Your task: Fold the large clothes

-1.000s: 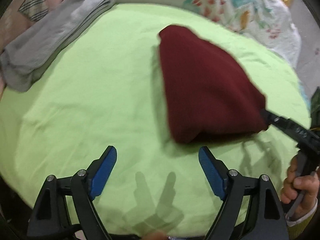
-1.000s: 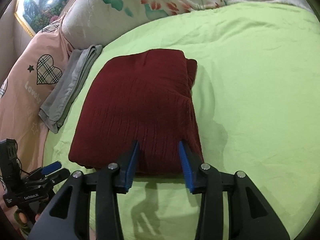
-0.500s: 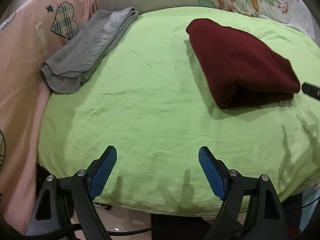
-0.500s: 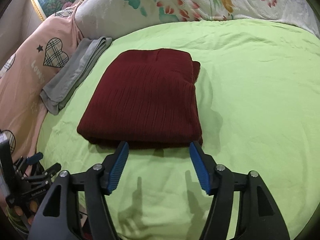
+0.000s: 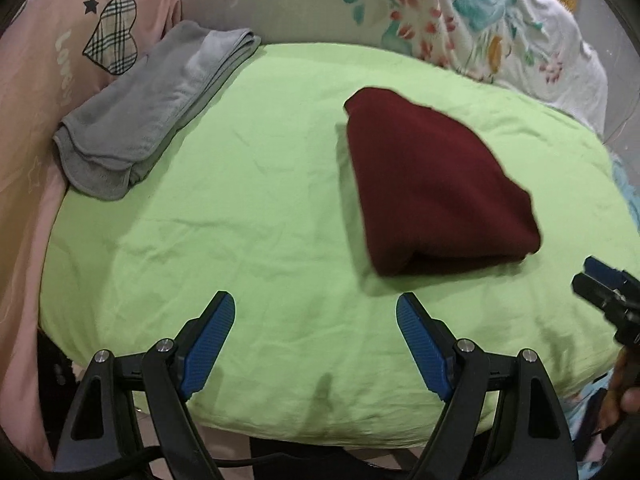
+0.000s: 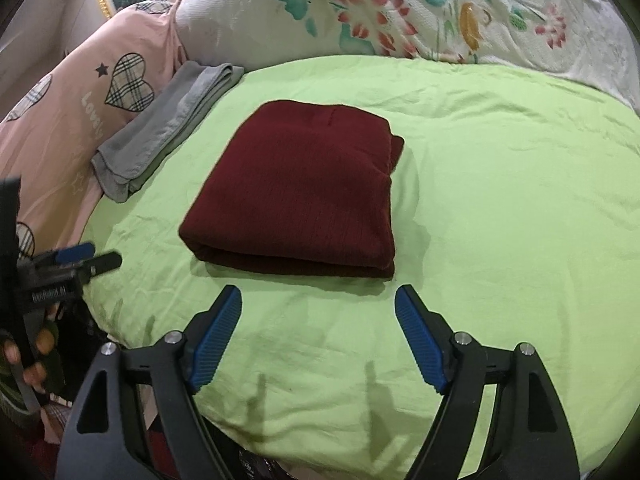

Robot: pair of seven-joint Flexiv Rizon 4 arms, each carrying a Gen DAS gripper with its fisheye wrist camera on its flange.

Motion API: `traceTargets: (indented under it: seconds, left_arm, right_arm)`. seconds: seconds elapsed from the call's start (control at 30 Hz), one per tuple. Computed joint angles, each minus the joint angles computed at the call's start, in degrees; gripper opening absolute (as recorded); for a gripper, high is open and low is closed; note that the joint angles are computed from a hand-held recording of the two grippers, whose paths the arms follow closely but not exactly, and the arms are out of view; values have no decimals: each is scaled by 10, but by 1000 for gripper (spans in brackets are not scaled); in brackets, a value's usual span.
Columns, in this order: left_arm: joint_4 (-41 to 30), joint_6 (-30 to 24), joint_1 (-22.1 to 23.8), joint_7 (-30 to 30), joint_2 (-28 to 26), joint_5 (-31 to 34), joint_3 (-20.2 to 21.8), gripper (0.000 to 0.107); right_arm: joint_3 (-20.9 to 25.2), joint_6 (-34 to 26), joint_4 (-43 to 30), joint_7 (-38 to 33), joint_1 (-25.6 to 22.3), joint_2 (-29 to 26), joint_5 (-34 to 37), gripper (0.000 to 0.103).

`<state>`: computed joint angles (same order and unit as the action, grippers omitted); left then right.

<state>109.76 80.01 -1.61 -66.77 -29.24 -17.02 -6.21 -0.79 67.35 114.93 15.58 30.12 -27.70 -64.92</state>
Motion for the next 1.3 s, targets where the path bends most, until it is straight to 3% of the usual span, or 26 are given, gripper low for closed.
traceTargets:
  seconds: [0.1, 0.23, 0.33, 0.57, 1.07, 1.3]
  left_arm:
    - [-4, -28, -2, -5, 14, -4, 3, 84]
    - [4, -2, -24, -21, 23, 19, 27, 84]
    - [-11, 18, -73, -65, 6, 73, 88, 84]
    - [-55, -10, -90, -102, -36, 123, 115, 84]
    - [-90, -30, -76, -110, -51, 146, 96, 84]
    - [-67, -16, -51, -67, -29, 129, 61, 84]
  right_arm:
    - [6, -2, -1, -13, -1, 11, 9, 79]
    - [9, 0, 1, -15, -2, 23, 0, 82]
    - [14, -20, -1, -34, -2, 19, 15, 82]
    - [-5, 26, -5, 1, -8, -16, 18, 82]
    - [-18, 40, -26, -83, 8, -37, 98, 82]
    - [-9, 21, -42, -155, 13, -30, 135, 82]
